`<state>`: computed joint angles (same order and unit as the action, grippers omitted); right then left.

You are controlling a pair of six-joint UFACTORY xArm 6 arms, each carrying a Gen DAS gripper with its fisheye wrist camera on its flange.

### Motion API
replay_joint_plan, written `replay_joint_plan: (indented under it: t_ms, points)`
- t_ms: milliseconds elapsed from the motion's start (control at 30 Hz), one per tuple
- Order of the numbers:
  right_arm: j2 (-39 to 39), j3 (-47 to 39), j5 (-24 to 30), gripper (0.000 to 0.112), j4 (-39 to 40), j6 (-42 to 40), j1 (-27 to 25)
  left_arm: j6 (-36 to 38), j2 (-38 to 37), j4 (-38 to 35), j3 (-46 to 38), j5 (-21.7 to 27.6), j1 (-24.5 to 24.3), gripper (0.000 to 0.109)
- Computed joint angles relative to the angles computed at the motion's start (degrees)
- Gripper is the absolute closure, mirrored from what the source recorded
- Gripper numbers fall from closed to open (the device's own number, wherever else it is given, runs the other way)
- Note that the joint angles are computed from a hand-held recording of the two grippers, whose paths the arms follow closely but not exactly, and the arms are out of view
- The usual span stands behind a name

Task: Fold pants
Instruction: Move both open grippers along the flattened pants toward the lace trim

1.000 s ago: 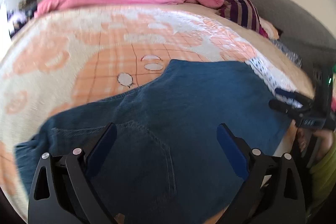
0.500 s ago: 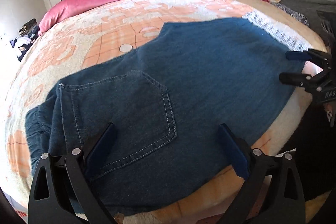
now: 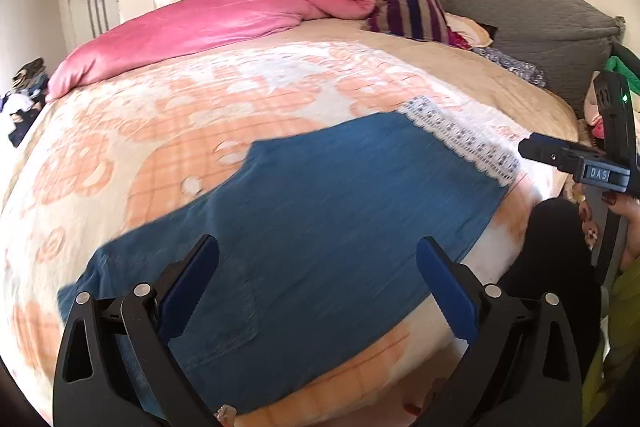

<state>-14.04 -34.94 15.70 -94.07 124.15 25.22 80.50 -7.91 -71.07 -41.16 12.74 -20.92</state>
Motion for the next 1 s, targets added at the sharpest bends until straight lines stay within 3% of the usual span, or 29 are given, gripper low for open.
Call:
replay_joint_plan:
  t_ms: [167, 500, 700, 1000]
  points:
    - [-2.41, 2.69, -0.45, 0.018, -1.22, 3.6, -2.43, -5.13, 4.22, 5.34, -5.32, 1.49, -2.29, 0.01]
    - [0.59, 2.66, -5.81, 0.018, -8.62, 15.39, -7.36, -15.65, 14.58, 19.59, -17.36, 4.17, -6.64, 0.01]
    - [3.3, 1.38, -8.19, 0.018, -7.7, 14.88, -8.38, -24.03, 23.51, 29.26, -27.27, 8.09, -7.44, 0.01]
    - [8.01, -1.73, -11.23, 0.018, -8.3, 16.88, -9.39, -30.58, 35.01, 34.9, -41.12, 13.25, -7.9, 0.01]
